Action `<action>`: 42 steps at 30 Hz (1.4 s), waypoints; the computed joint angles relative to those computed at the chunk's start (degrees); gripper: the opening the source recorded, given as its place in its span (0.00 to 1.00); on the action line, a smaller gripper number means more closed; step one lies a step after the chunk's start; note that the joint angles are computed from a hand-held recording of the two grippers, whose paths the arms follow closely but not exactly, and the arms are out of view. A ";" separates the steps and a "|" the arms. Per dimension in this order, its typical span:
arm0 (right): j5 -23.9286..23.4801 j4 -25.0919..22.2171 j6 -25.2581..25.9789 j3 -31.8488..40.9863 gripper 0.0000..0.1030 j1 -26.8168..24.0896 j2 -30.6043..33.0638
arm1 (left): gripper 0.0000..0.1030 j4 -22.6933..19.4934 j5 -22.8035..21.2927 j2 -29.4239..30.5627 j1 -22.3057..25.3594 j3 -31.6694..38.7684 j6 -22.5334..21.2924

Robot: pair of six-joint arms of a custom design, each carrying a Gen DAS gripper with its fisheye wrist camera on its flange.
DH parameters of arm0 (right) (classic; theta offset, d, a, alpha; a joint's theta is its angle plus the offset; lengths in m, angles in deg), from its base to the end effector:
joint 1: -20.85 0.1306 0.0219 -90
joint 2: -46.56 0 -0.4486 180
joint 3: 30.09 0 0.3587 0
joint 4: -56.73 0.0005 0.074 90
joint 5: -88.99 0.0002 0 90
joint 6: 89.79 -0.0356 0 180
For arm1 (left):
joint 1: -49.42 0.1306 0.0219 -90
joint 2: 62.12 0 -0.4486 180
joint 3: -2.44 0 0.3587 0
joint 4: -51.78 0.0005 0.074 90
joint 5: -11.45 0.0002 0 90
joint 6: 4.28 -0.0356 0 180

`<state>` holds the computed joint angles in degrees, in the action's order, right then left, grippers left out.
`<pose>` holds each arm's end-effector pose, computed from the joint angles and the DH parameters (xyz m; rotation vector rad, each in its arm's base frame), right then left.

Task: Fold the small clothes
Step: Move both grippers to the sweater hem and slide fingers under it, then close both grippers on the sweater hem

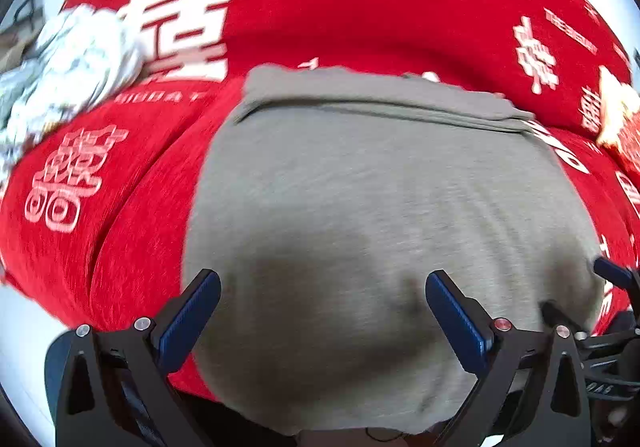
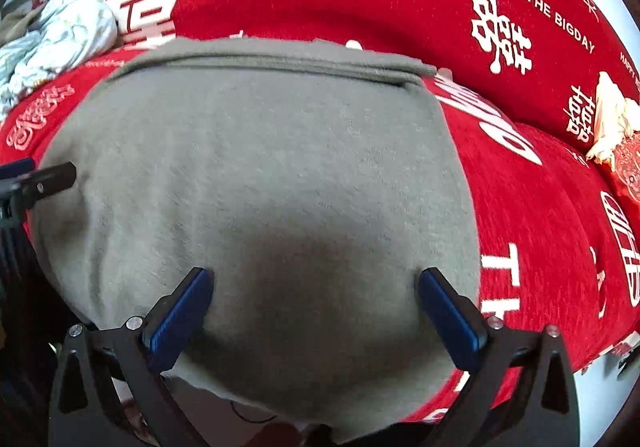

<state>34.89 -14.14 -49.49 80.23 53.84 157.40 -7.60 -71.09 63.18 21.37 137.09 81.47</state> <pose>0.4921 0.2940 0.4491 0.4890 2.4266 -0.3336 0.6199 -0.3361 0.4711 0.7413 2.3500 -0.3419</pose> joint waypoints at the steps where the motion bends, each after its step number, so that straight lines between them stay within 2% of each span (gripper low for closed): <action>1: -0.19 0.47 1.11 0.43 1.00 0.12 0.46 | 1.00 -0.09 -0.53 0.20 -0.48 -0.10 -1.10; 2: -0.72 0.69 3.57 1.49 1.00 0.18 1.53 | 1.00 -1.29 -2.15 0.96 -1.00 0.56 -2.54; 3: -1.24 0.21 5.62 2.52 1.00 0.18 2.60 | 1.00 -2.83 -5.87 2.19 -1.68 1.08 -4.63; 4: -0.18 0.64 7.33 2.46 1.00 0.54 3.00 | 1.00 -1.50 -4.21 1.75 -1.23 -0.09 -4.26; 5: -0.05 1.36 7.72 1.75 1.00 0.60 2.52 | 1.00 -1.90 -2.35 1.66 -0.44 0.06 -3.05; 6: -1.12 0.93 7.41 1.35 1.00 0.39 2.13 | 1.00 -3.47 -2.40 2.11 -0.10 1.02 -2.61; 10: -3.20 -1.33 4.33 -3.06 1.00 -0.13 -1.30 | 1.00 -7.46 -1.48 2.86 2.12 2.98 0.63; 12: -4.14 -2.31 -0.11 -5.70 1.00 -0.03 -3.57 | 1.00 -8.06 -1.27 2.11 3.23 2.23 3.36; 14: -4.46 -5.79 -6.75 -7.96 1.00 0.48 -5.30 | 1.00 -9.51 -1.58 1.84 4.10 2.07 5.76; 16: -6.67 -5.40 -11.73 -11.52 1.00 0.78 -7.79 | 1.00 -15.46 0.69 3.52 5.22 4.65 7.47; 19: -15.11 0.39 -16.66 -16.60 1.00 -0.38 -11.37 | 1.00 -24.82 5.18 6.66 5.97 8.50 7.86; 21: -18.62 4.01 -17.07 -18.44 1.00 -1.06 -12.39 | 1.00 -31.38 7.31 9.60 5.62 12.52 5.53; 23: -23.36 7.31 -16.18 -19.72 1.00 -1.87 -12.11 | 1.00 -33.95 7.95 10.97 5.20 14.04 4.27; 24: -25.09 8.24 -15.68 -20.00 0.98 -1.95 -11.55 | 1.00 -34.18 8.06 11.11 4.99 14.04 3.81; 25: -27.93 10.24 -14.23 -20.51 0.87 -2.36 -11.02 | 0.99 -33.94 8.23 10.96 4.86 13.76 3.34; 26: -30.02 11.53 -14.00 -21.06 0.62 -2.74 -10.76 | 0.89 -33.51 9.50 10.53 4.91 13.13 2.79; 27: -31.53 11.60 -14.88 -21.40 0.47 -3.17 -10.51 | 0.72 -34.19 11.11 10.59 5.01 13.52 2.29; 28: -32.46 11.85 -16.35 -22.16 0.18 -3.55 -10.71 | 0.64 -34.62 11.59 10.25 5.00 13.39 2.03; 30: -33.31 15.42 -17.37 -24.40 0.12 -3.68 -12.32 | 0.15 -33.73 11.23 8.50 4.80 10.88 0.48; 33: -32.62 18.49 -16.12 -25.83 0.09 -2.87 -14.51 | 0.13 -31.90 12.15 6.28 5.07 8.45 -0.30; 37: -29.12 24.66 -13.66 -27.05 0.09 -1.30 -18.22 | 0.12 -27.54 16.81 3.62 5.93 7.62 0.22; 40: -26.94 30.51 -12.90 -28.65 0.09 -1.86 -21.31 | 0.12 -23.54 19.00 2.96 6.22 9.81 2.05; 42: -25.28 33.63 -11.44 -29.31 0.09 -2.83 -22.41 | 0.12 -22.09 18.77 4.15 5.97 13.95 3.44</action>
<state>9.61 19.49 -60.93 50.93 51.00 134.99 -29.70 -52.32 67.33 27.34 151.04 84.91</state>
